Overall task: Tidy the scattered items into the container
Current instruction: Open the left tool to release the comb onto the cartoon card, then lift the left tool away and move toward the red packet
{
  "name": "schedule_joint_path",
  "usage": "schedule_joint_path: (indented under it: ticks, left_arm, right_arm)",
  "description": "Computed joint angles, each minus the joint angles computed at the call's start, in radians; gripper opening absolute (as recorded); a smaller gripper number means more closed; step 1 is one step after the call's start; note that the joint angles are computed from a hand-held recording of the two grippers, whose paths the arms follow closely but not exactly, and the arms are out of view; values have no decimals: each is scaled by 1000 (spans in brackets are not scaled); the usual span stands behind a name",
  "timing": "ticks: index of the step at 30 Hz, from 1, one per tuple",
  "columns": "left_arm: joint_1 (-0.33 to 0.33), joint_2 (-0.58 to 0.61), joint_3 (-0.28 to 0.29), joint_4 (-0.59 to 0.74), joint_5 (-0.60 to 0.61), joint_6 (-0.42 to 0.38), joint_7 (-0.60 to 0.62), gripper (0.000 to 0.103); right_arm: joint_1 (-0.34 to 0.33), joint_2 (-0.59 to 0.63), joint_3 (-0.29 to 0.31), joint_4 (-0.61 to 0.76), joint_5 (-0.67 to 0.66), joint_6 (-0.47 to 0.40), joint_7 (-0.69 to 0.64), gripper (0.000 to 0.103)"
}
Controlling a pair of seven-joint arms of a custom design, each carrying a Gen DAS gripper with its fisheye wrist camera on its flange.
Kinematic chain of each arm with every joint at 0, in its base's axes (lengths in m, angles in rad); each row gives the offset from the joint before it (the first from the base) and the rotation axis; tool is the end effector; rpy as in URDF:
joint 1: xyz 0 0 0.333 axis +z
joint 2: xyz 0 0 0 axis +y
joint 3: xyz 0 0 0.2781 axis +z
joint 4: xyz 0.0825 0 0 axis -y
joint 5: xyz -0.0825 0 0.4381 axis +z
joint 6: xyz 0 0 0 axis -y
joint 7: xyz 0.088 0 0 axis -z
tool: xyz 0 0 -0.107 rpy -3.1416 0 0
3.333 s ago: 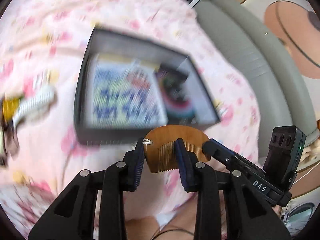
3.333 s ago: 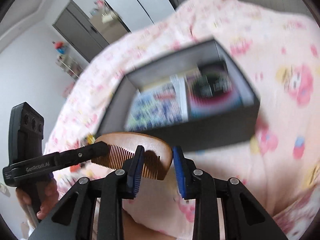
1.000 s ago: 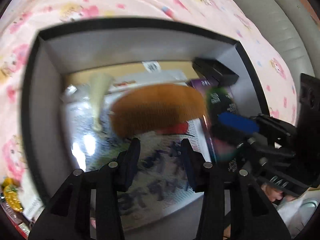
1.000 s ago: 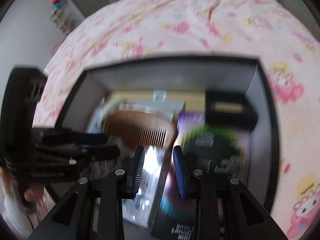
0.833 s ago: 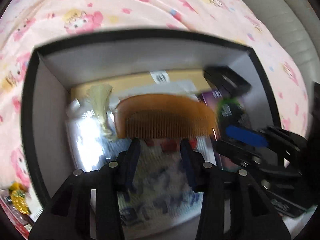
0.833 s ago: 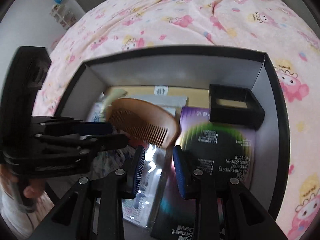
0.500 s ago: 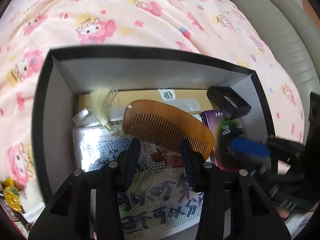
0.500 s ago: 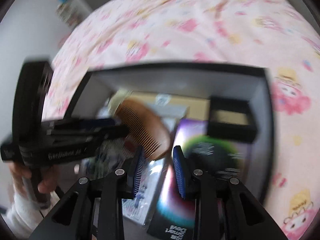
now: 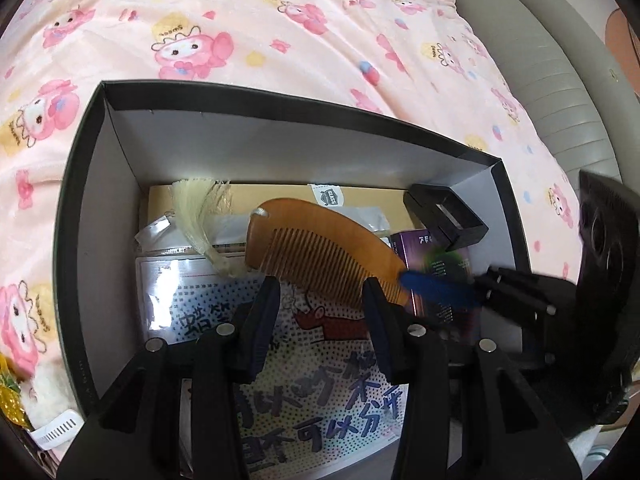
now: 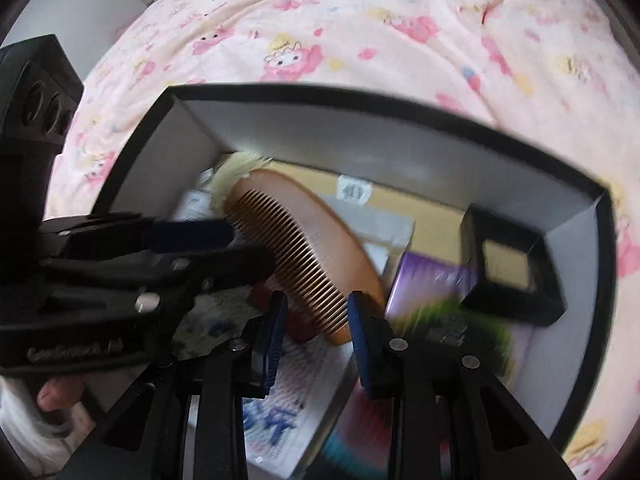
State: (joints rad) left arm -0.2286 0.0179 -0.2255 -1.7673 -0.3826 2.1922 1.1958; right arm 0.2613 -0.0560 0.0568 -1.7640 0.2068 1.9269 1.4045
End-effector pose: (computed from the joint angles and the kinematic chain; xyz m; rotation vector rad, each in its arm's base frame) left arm 0.5847 -0.2993 0.5364 2.1063 -1.9405 0.7386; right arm 0.5856 0.2085 0.5531 -2.3994 1.5330 0.0114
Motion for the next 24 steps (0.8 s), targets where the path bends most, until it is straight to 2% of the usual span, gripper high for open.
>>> schedule_joint_path:
  ticks: [2,3,5,8,11,14,18,24]
  left_arm:
    - [2,-6,2,-12,-16,20,-3,43]
    - [2,-4,2,-8,-17,19,4,43]
    - [0,-10,1,-16,1,44,-8,43]
    - [1,18,1,8,-26,35,15,43]
    - [7,29,-2,5,-104,28,37,43]
    - [2,13,-4,-7,-49,41,12,43]
    - [0,18,-3,-1,-18,50,-15,43]
    - [-9,29,-7,-6,28,86,-40,44]
  right_arm:
    - [1,-5,11,-7,-118,52,93,31]
    - [-2,-17,8,-23,-122,83,116,31]
    - [-12,-48,-14,-56,-18,115,109,31]
    - [-21,-84,-28,-87,43,89,67,31]
    - [-10,-110,-29,-107,53,7,-98,32]
    - [-4,-119,-25,-120,52,-11,-200,32]
    - [-20,-31,-26,-16,50,-78,-112,32]
    - [-45,-7,-31,7,28,-10,-44,32]
